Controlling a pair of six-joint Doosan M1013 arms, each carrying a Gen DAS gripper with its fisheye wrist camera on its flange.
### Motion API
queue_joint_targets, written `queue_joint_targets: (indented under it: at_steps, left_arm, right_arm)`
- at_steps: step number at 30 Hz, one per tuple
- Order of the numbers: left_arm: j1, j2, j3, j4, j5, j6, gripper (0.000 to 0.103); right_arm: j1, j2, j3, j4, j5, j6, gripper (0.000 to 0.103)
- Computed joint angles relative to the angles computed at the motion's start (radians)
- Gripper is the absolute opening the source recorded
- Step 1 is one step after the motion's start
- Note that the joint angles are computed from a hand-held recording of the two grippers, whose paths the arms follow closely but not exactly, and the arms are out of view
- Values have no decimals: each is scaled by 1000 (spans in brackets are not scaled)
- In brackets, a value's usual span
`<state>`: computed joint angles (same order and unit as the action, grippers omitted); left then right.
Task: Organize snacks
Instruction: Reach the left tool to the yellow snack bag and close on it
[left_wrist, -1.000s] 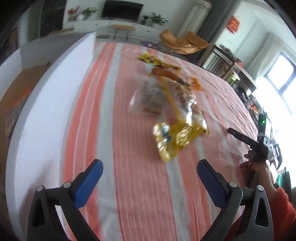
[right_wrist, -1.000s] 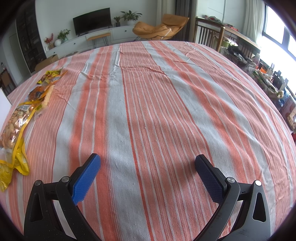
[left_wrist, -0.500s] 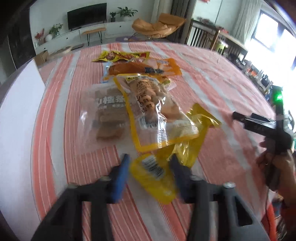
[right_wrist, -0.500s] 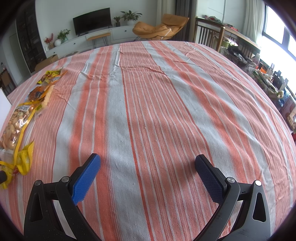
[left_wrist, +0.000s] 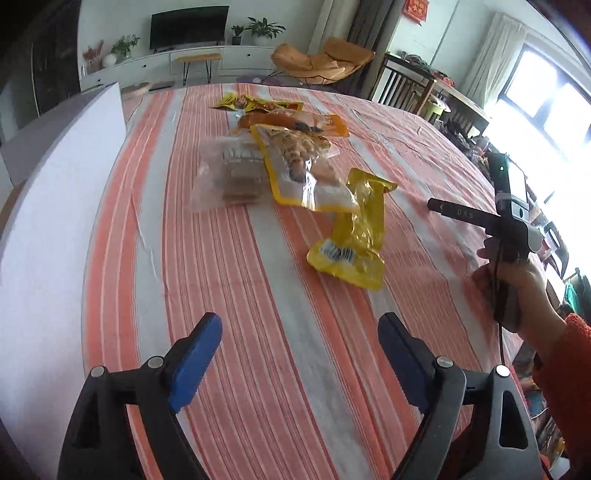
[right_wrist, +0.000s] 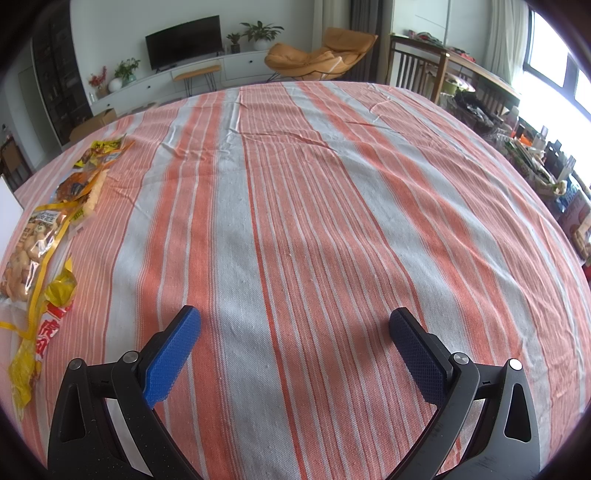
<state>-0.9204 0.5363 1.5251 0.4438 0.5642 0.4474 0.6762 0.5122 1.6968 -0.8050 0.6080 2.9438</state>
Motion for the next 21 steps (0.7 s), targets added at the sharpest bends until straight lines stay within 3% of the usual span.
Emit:
queue_joint_targets:
  at_steps: [2, 7, 10, 15, 18, 20, 21]
  left_arm:
    - [8, 22, -46, -48, 38, 87, 86]
    - [19, 102, -181, -11, 118, 232, 86]
    - [37, 150, -241, -70, 150, 294, 86]
    - [55, 189, -273, -226, 130, 429, 88]
    - [45, 198, -284, -199, 141, 447, 89]
    - [42, 202, -291, -198, 148, 455, 84]
    - [40, 201, -291, -196, 144, 459, 71]
  right_arm:
    - [0, 0, 0, 0, 0, 0, 103]
    - [-1, 1, -1, 0, 1, 0, 103]
    - [-1, 1, -1, 0, 0, 0, 103]
    - [-1, 1, -1, 0, 0, -1, 103]
    - [0, 1, -1, 1, 1, -1, 103]
    - [-1, 1, -2, 1, 1, -1, 103]
    - [-1, 1, -1, 1, 1, 0, 103]
